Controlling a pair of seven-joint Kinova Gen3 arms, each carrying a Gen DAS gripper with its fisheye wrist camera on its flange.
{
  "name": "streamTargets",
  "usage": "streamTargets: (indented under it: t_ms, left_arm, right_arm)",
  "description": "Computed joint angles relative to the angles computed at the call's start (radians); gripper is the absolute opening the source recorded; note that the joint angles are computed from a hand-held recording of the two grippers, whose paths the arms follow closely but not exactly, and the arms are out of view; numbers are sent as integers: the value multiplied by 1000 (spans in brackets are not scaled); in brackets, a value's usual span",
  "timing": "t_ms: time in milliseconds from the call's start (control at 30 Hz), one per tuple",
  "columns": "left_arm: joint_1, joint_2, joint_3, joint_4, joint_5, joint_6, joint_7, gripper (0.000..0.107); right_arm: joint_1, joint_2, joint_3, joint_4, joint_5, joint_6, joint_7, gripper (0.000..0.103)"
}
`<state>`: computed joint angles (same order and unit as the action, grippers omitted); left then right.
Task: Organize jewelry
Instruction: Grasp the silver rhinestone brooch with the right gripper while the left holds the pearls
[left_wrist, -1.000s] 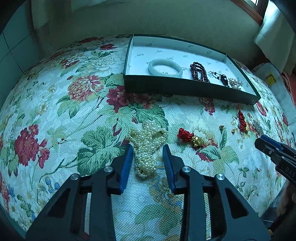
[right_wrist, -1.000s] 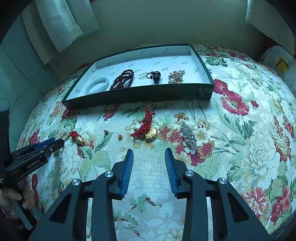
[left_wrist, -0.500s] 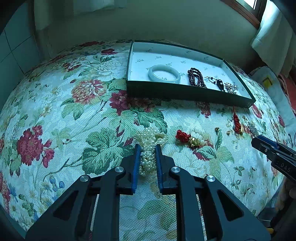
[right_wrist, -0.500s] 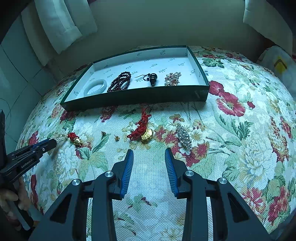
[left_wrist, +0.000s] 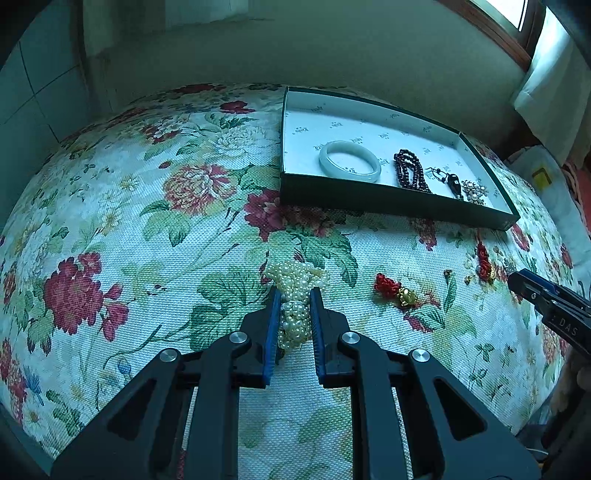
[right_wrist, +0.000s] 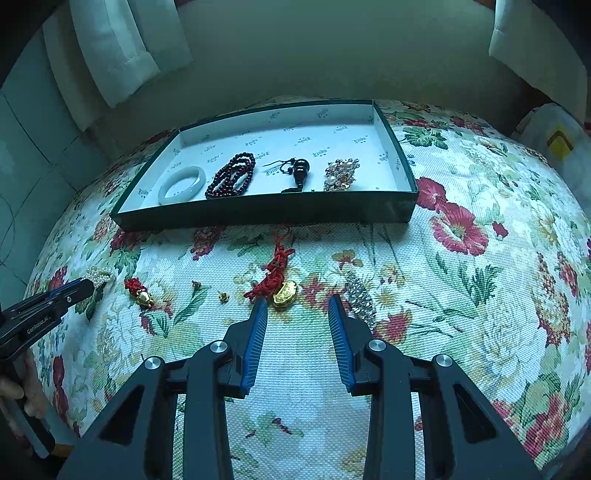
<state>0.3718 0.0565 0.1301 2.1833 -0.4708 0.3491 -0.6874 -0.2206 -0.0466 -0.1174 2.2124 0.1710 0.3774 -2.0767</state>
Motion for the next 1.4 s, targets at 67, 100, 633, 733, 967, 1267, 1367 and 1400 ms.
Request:
streamTargets:
  t_ms: [67, 100, 633, 733, 967, 1267, 1367, 1400]
  left_arm:
    - [-1, 1, -1, 0, 0, -1, 0, 16]
    - [-2, 2, -2, -1, 2, -1, -1, 16]
    - [6, 21, -19, -1, -6, -8, 3, 16]
    - [8, 23, -22, 0, -4, -9, 1, 16]
    - [12, 24, -27, 3, -5, -14, 0, 16]
    - [12, 2, -15, -2, -7, -4, 11, 16]
    - [3, -17, -1, -7, 8, 1, -5, 16]
    - [-2, -23, 5, -11, 17, 2, -15, 16]
  right_arm:
    - [9, 1, 6, -3, 13, 4, -10, 35]
    - [14, 3, 9, -4, 19, 6, -15, 35]
    - [7, 58, 34, 1, 201, 6, -166, 27]
    - [-4, 57, 32, 2, 230, 11, -185, 21]
    - [-9, 53, 31, 9, 226, 4, -179, 14]
    - [4, 20, 24, 14, 196, -3, -161, 13]
    - [14, 4, 19, 7, 180, -4, -139, 13]
    - [17, 0, 18, 3, 172, -3, -128, 13]
